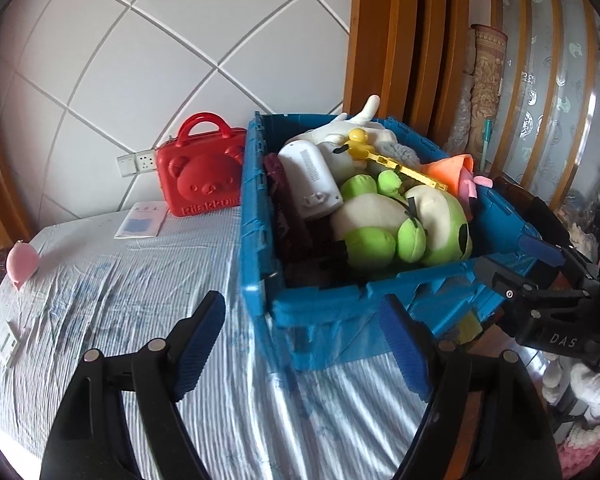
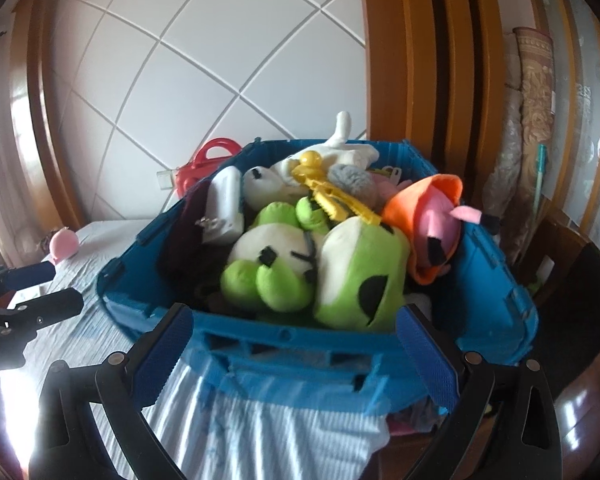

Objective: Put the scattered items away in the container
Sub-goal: 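Pull both grippers back from the crate and move toward the pink plush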

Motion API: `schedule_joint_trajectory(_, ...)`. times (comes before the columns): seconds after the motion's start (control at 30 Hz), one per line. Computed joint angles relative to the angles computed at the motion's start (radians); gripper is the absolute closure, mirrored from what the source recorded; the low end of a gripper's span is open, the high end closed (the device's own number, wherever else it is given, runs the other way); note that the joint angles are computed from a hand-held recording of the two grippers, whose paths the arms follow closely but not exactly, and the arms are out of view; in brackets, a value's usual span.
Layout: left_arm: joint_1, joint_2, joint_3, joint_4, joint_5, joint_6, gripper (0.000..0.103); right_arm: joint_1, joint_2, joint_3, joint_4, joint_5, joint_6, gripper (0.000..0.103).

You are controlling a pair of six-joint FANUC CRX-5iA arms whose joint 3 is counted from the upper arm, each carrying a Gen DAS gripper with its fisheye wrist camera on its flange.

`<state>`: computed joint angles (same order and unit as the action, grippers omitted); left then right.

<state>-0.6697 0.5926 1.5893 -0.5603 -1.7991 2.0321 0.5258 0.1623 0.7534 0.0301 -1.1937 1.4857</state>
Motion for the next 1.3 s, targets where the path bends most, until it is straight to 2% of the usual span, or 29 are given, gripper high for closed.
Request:
schedule_joint_trajectory(0.07, -0.002, -0.122, -0.2, 0.001, 0.06, 0.056, 0.024, 0.04, -0.028, -0.042, 0.029, 0.014, -0.021, 0.0)
schedule_joint_trajectory(0.13, -0.013, -0.208, -0.325, -0.024, 0.082, 0.098, 0.024, 0.087, -0.051, -0.074, 0.052, 0.022, -0.042, 0.0)
schedule_joint_trajectory(0.2, -0.024, -0.327, -0.503, -0.05, 0.138, 0.156, 0.024, 0.135, -0.071, -0.101, 0.076, 0.028, -0.063, 0.0)
schedule_joint_trajectory(0.27, -0.031, -0.407, -0.604, -0.07, 0.139, 0.194, 0.024, 0.189, -0.085, -0.123, 0.098, 0.032, -0.08, 0.0)
schedule_joint_trajectory(0.43, -0.077, -0.589, -0.808, -0.157, 0.084, 0.288, 0.024, 0.34, -0.114, -0.178, 0.141, 0.047, -0.13, 0.0)
schedule_joint_trajectory(0.57, -0.128, -0.719, -0.938, -0.234, 0.002, 0.353, 0.024, 0.458, -0.121, -0.221, 0.182, 0.066, -0.201, 0.0)
schedule_joint_trajectory(0.73, -0.158, -0.86, -1.066, -0.281, -0.093, 0.417, 0.024, 0.58, -0.104, -0.251, 0.225, 0.09, -0.274, 0.0)
schedule_joint_trajectory(0.97, -0.163, -1.002, -1.164, -0.342, -0.181, 0.46, 0.024, 0.684, 0.015, -0.124, 0.227, 0.035, -0.268, 0.0)
schedule_joint_trajectory(1.03, -0.118, -1.039, -1.195, -0.324, -0.173, 0.456, 0.024, 0.702, 0.059, -0.075, 0.219, 0.027, -0.253, 0.0)
schedule_joint_trajectory(1.1, -0.025, -1.083, -1.233, -0.273, -0.136, 0.419, 0.024, 0.715, 0.112, -0.012, 0.206, 0.012, -0.234, 0.0)
schedule_joint_trajectory(1.2, 0.233, -1.145, -1.289, -0.13, -0.04, 0.285, 0.024, 0.724, 0.211, 0.115, 0.176, -0.017, -0.203, 0.0)
schedule_joint_trajectory(1.3, 0.495, -1.187, -1.336, -0.028, 0.047, 0.132, 0.024, 0.721, 0.344, 0.309, 0.141, -0.065, -0.181, 0.0)
